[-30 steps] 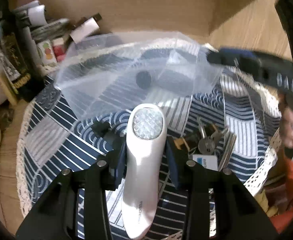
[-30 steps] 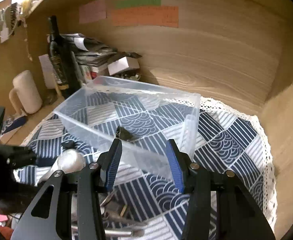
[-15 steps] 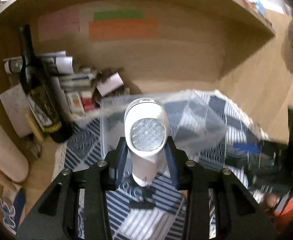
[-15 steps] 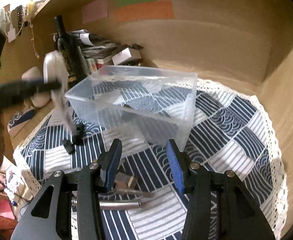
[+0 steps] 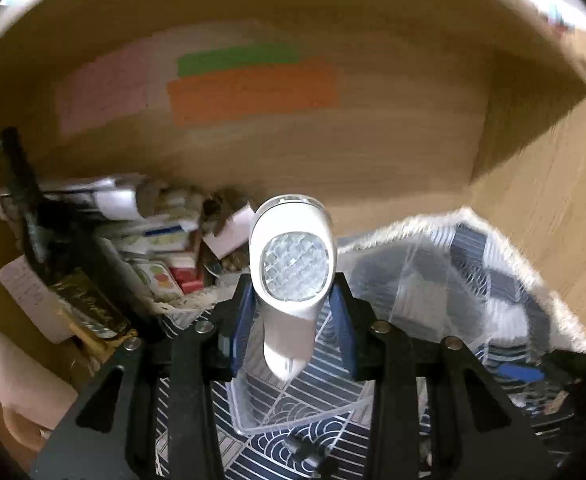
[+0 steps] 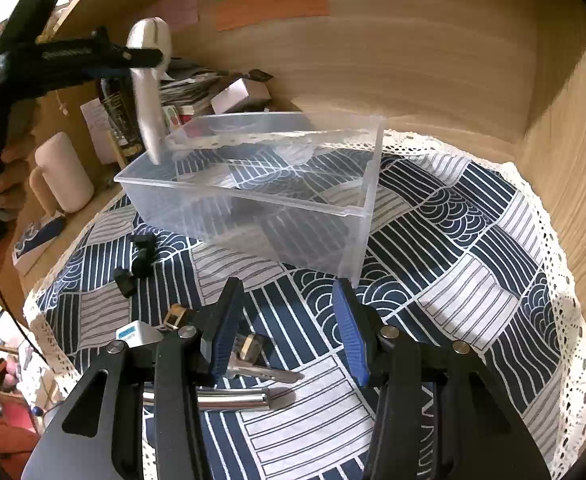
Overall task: Organize rigid objects
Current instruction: 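Lower the white device into the clear box and open the left tool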
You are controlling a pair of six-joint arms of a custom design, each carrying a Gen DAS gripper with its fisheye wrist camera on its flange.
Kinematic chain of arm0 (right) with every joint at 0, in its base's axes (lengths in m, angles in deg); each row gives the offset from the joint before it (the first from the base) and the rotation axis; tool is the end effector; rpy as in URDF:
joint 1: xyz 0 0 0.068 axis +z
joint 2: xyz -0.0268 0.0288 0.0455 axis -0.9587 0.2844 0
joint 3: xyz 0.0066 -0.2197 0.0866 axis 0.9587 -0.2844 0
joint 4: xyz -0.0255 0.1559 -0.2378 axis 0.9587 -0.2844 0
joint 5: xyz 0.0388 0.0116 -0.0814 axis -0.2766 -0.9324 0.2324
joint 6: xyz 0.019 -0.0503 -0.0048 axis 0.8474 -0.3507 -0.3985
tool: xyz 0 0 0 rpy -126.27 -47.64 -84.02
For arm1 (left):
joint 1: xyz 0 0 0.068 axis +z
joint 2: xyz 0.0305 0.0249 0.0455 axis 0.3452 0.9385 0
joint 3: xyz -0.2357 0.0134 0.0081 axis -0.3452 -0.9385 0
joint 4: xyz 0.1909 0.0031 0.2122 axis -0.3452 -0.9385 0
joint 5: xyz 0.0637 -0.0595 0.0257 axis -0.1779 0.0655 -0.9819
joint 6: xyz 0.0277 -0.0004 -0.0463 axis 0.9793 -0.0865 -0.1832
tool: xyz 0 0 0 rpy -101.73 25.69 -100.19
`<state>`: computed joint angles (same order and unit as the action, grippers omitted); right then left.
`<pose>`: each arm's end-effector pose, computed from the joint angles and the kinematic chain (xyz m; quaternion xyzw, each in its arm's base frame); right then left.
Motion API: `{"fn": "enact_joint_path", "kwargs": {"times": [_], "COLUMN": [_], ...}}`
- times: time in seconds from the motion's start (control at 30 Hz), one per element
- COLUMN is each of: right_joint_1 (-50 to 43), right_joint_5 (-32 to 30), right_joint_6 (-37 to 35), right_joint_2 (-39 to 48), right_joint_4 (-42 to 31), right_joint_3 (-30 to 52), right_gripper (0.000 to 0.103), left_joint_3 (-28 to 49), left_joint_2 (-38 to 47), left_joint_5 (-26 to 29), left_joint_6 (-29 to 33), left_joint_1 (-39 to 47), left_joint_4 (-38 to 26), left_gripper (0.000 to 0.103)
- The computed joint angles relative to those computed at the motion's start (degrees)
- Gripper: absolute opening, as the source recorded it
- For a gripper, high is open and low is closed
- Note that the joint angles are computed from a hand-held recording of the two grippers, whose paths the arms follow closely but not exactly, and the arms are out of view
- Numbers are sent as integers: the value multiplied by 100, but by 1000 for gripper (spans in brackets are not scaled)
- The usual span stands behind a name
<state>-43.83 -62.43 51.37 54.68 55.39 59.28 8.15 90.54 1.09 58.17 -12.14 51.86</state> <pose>0.1838 0.1022 0.0328 -0.1264 0.9095 0.1164 0.3785 0.2966 -0.1776 0.1189 0.1386 0.8957 -0.0398 0.4206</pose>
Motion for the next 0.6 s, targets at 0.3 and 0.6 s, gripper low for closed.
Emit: {"fn": "enact_joint_path", "kwargs": {"times": [0.3,0.6], "right_joint_1": [-39,238], "right_joint_5": [-85,83], "right_joint_6": [1,185], "right_joint_2": [214,178], "right_joint_4": [8,-4], "right_joint_3": [60,10], "right_gripper": [43,53], "left_joint_3": [1263,667], "left_joint_2": [1931,1334], "left_joint_5": [181,209], "left_joint_6": [149,70], "left_joint_1": [-37,-39], "left_joint_4": [-339,-169], "left_gripper": [37,46]}}
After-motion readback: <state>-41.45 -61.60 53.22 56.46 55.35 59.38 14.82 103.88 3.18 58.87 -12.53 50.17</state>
